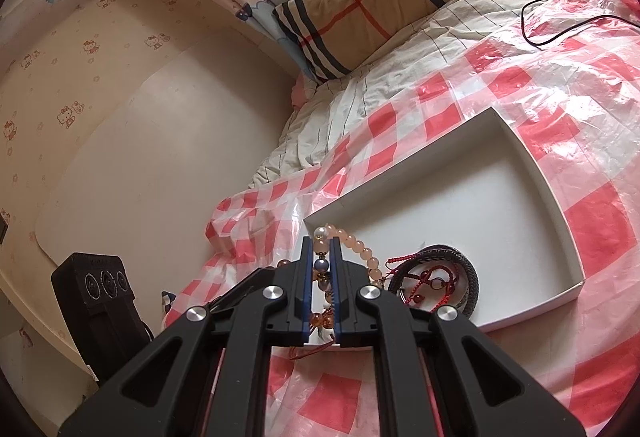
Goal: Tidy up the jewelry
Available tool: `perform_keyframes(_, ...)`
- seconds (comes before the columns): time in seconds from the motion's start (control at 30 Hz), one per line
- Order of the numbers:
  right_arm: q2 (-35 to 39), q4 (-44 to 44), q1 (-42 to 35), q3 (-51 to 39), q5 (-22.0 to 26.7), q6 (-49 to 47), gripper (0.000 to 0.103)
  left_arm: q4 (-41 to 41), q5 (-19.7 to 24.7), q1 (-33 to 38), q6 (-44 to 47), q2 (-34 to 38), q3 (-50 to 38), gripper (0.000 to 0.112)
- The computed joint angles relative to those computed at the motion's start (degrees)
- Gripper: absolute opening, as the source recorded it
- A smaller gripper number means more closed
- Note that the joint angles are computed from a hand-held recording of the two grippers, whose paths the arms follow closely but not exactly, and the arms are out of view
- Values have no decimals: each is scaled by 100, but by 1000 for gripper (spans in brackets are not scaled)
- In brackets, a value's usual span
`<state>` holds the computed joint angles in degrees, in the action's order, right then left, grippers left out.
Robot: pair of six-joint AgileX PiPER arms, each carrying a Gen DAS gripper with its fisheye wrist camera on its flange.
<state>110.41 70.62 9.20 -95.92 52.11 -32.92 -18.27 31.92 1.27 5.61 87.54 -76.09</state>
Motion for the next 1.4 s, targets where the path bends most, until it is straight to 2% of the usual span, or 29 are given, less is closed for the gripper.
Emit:
perform_keyframes(0.07,53,-78,34,-80,4,50,9,49,19,17,-65,15,-17,11)
perform_keyframes(0.2,94,-1246,254,-294,-437,951,12,370,57,-27,-387,53,-59,11)
perform_keyframes(0.33,73,-1541,211,-218,-587,1220,12,869,35,-98,-797,20,-40,11)
perform_keyframes(0.37,41,-1554,192,-182,-629,1230,18,937,70,-96,-852,24,-43,11)
perform_keyframes(0.4,-18,-1609,200,-111,-714,1242,30,974,120,-80,-876,32,-62,15)
perform_keyframes(0.43,-103,-1685,218,-22,-823,1252,35,1068,167,-83,-950,32,-69,18)
perform_keyframes(0.5,-261,-1898,280,88,-954,1280,39,1304,246,-98,-1070,-51,-20,33)
perform_keyframes(0.53,-341,-2040,325,134,-1019,1313,41,1488,289,-123,-1181,-120,12,36)
perform_keyframes(0.6,-638,-2467,448,373,-1229,1451,51,1911,337,-176,-1440,-399,177,49)
perform_keyframes(0.7,-1088,-3086,633,695,-1334,1752,54,2032,446,-99,-1543,-983,483,62)
perform_keyframes(0.83,-1946,-3663,953,1345,-1508,1848,66,2096,656,-5,-1594,-1848,887,74)
perform_keyframes(0.9,-2481,-4289,1222,1674,-1532,2171,72,2203,846,-25,-1706,-2236,1022,80)
perform_keyframes(1.03,-3541,-5461,1688,2238,-1530,3173,78,2089,1232,-24,-1681,-3088,1322,83)
perform_keyframes(1.1,-4067,-6303,2024,2516,-1502,3995,84,2157,1384,-125,-1701,-3563,1551,86)
perform_keyframes(1.17,-4547,-7412,2518,2797,-1403,5038,87,2553,1537,-462,-2036,-3994,1772,88)
perform_keyframes(1.23,-5005,-8558,3099,3126,-1191,6078,90,3183,1704,-982,-2629,-4480,2056,90)
perform_keyframes(1.33,-5479,-10085,4004,3593,-743,7580,91,4408,2158,-2124,-3847,-4950,2378,91)
perform_keyframes(1.4,-5663,-10687,4420,3861,-481,8263,91,4878,2501,-2692,-4351,-5150,2503,91)
